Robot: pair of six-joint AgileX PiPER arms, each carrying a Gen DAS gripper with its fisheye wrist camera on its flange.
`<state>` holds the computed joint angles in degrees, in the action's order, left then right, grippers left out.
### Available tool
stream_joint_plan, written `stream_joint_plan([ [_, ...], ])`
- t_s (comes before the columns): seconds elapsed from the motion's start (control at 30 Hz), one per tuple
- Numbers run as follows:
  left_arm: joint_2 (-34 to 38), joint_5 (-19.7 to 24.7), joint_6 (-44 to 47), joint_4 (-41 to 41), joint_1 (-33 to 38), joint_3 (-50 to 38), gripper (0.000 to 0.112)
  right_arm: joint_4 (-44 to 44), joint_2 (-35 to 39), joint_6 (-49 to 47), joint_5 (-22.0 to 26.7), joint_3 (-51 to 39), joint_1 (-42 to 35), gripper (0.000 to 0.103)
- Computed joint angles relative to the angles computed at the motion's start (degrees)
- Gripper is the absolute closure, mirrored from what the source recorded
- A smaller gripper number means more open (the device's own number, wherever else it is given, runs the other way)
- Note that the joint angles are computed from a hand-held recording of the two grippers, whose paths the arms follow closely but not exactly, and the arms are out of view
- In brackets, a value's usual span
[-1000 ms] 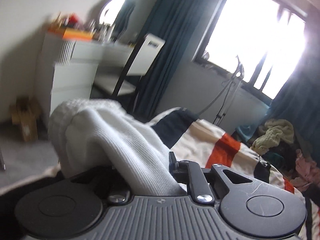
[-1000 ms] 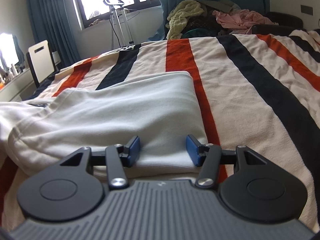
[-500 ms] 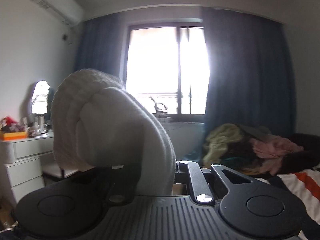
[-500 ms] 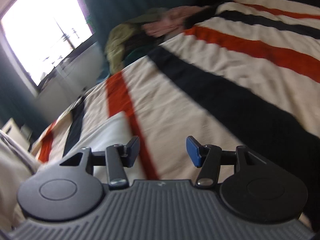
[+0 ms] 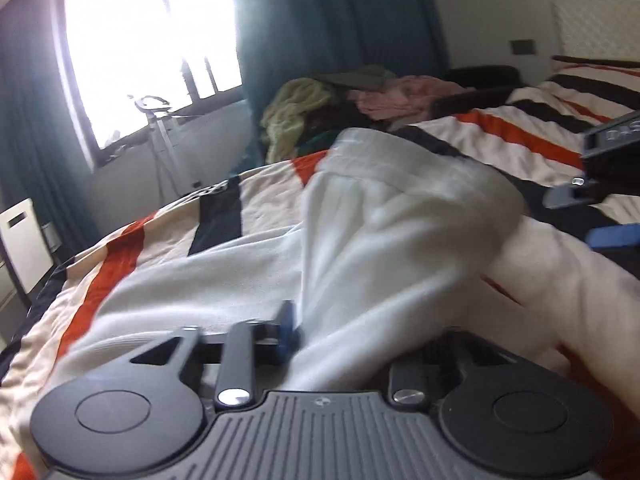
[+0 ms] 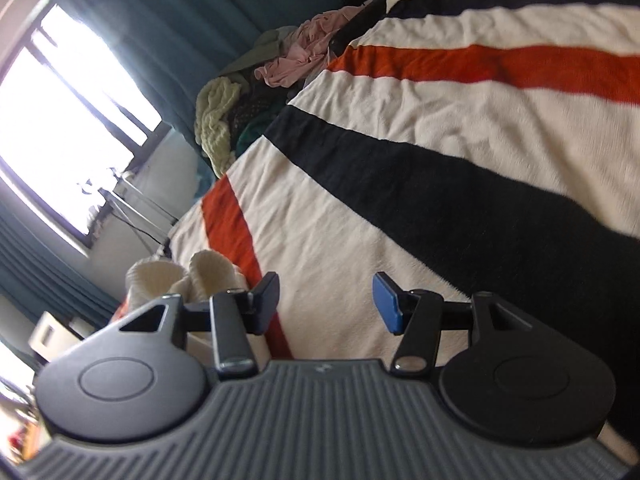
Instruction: Fold clothes
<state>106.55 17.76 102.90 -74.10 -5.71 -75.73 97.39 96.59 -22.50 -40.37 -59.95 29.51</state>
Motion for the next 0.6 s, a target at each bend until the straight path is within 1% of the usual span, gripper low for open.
stream_joint_plan([
  [0.03,-0.5,3.7,-3.3,3.5,2.0,-0.8,0.052,-1.8,-0.4,2.9,0.6,0.9,-0.2,0.048],
  [0.07,-0.5,6.7,-8.3,8.2,3.0,-2.5,0.039,-3.7,-0.7,6.0,1.1,1.7,-0.3,0.048],
  [0.1,-0.5,9.5,-12.9,13.0,4.0,-4.4,0.032,-5.4,-1.2,8.4,1.3,2.5,-0.4,0.048],
  [0.13,0.3,13.2,-15.2,16.2,6.3,-7.3,0.031,-8.1,-1.7,11.4,2.0,3.5,-0.4,0.048],
  [0.17,-0.4,16.1,-15.2,17.3,8.1,-8.0,0.031,-11.0,-2.3,14.7,2.6,4.4,-0.5,0.048],
  [0.2,-1.1,19.5,-14.2,17.6,10.4,-8.6,0.031,-14.1,-2.8,18.0,3.1,5.4,-0.6,0.042],
  [0.23,-3.3,24.4,-11.1,16.5,15.0,-7.8,0.031,-17.2,-3.3,21.4,3.6,6.3,-0.7,0.037],
  [0.27,-4.2,28.2,-8.7,15.7,18.6,-8.1,0.03,-20.1,-3.8,24.6,3.9,7.0,-0.5,0.025],
  [0.3,-4.4,30.3,-7.0,15.0,20.7,-8.5,0.029,-23.0,-4.2,27.5,4.2,7.6,-0.4,0.02],
  [0.37,-4.7,34.8,-3.1,13.6,25.6,-9.2,0.028,-29.3,-5.0,33.5,5.3,8.7,-0.4,0.018],
  [0.47,-3.5,38.1,1.0,13.2,29.7,-11.3,0.026,-41.0,-5.3,44.7,8.6,9.7,-1.8,0.018],
  [0.57,-1.0,40.6,2.1,14.8,31.9,-14.9,0.025,-49.0,-3.9,53.4,10.9,8.8,-3.0,0.018],
  [0.6,0.0,41.1,2.1,15.3,32.2,-16.2,0.024,-50.0,-3.2,55.0,12.1,8.2,-3.4,0.018],
])
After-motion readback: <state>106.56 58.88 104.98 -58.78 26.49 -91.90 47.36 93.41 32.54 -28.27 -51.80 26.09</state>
